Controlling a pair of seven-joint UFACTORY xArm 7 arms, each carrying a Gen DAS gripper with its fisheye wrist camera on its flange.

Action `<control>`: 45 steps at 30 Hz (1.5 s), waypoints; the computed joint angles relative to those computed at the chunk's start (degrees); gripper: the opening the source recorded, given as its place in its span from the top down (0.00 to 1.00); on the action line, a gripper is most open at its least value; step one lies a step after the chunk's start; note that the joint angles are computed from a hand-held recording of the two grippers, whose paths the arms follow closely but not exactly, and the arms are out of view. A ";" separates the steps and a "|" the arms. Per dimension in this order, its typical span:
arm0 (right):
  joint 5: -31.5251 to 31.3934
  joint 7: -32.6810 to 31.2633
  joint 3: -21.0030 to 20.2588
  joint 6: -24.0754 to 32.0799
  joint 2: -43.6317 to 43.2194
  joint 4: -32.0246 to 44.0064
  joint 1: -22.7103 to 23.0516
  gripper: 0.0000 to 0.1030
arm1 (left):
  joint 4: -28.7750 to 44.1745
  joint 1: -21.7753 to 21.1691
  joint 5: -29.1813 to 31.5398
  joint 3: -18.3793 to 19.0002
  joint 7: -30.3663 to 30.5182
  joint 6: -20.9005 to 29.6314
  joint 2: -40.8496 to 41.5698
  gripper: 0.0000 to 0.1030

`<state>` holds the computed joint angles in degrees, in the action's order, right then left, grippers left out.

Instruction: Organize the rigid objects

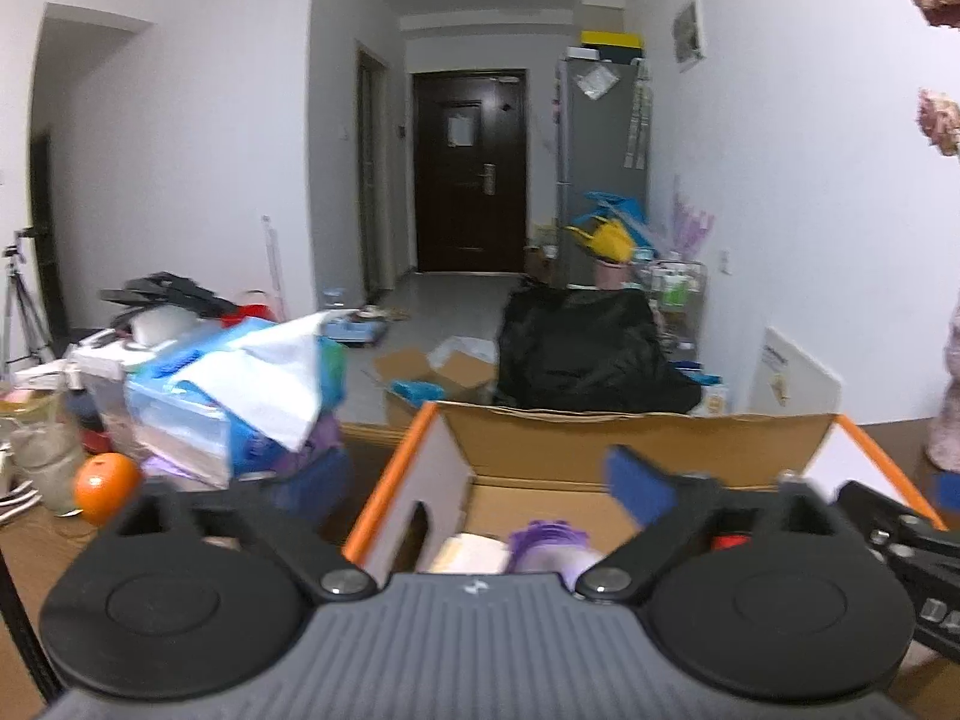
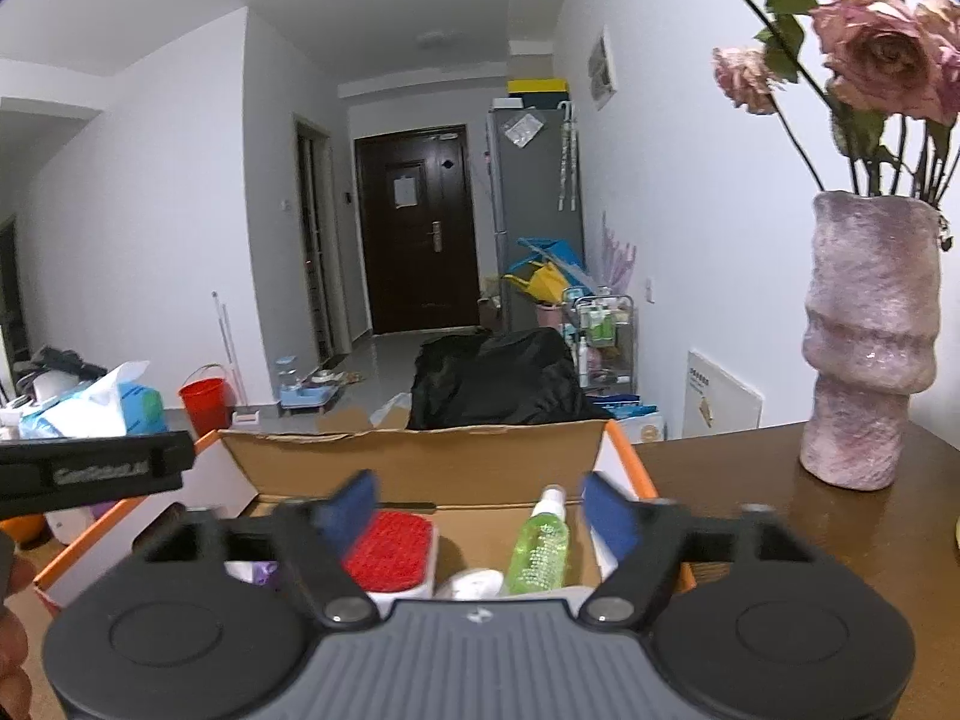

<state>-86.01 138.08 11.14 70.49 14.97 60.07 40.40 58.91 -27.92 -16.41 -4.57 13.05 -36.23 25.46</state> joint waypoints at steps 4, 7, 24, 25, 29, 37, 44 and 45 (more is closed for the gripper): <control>0.43 0.29 0.18 1.34 -0.50 -0.48 0.25 0.00 | -0.19 2.11 2.42 -0.75 -2.07 0.78 -0.36 0.00; 0.63 0.17 0.36 1.41 -0.86 -0.66 0.19 0.00 | -0.35 2.60 3.34 -0.64 -2.77 0.38 -0.50 0.00; 3.33 -2.02 1.89 3.57 -3.11 -0.93 1.21 0.00 | -8.13 7.98 13.67 -2.90 -8.78 -3.01 -6.37 0.00; 3.60 -2.37 2.15 4.11 -3.29 -0.98 1.46 0.00 | -8.88 8.11 13.93 -2.89 -8.97 -3.04 -6.98 0.00; 4.64 -3.76 3.25 6.32 -3.85 -0.97 2.76 0.00 | -12.15 8.91 15.16 -2.91 -9.75 -3.72 -9.45 0.00; 8.34 -6.34 5.78 10.95 -4.48 -0.19 6.55 0.00 | -21.79 11.78 20.43 -3.09 -12.95 -6.22 -16.98 0.00; 12.65 -6.59 7.86 15.17 -4.61 1.16 10.62 0.00 | -30.67 14.02 26.53 -2.33 -16.32 -7.00 -24.78 0.00; 13.22 -6.64 8.02 15.58 -4.80 1.22 11.09 0.00 | -31.95 14.33 27.65 -2.07 -16.93 -7.09 -26.01 0.00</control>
<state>-72.79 131.44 19.16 86.06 10.17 61.29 51.49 26.96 -13.59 11.24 -6.65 -3.88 -43.31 -0.55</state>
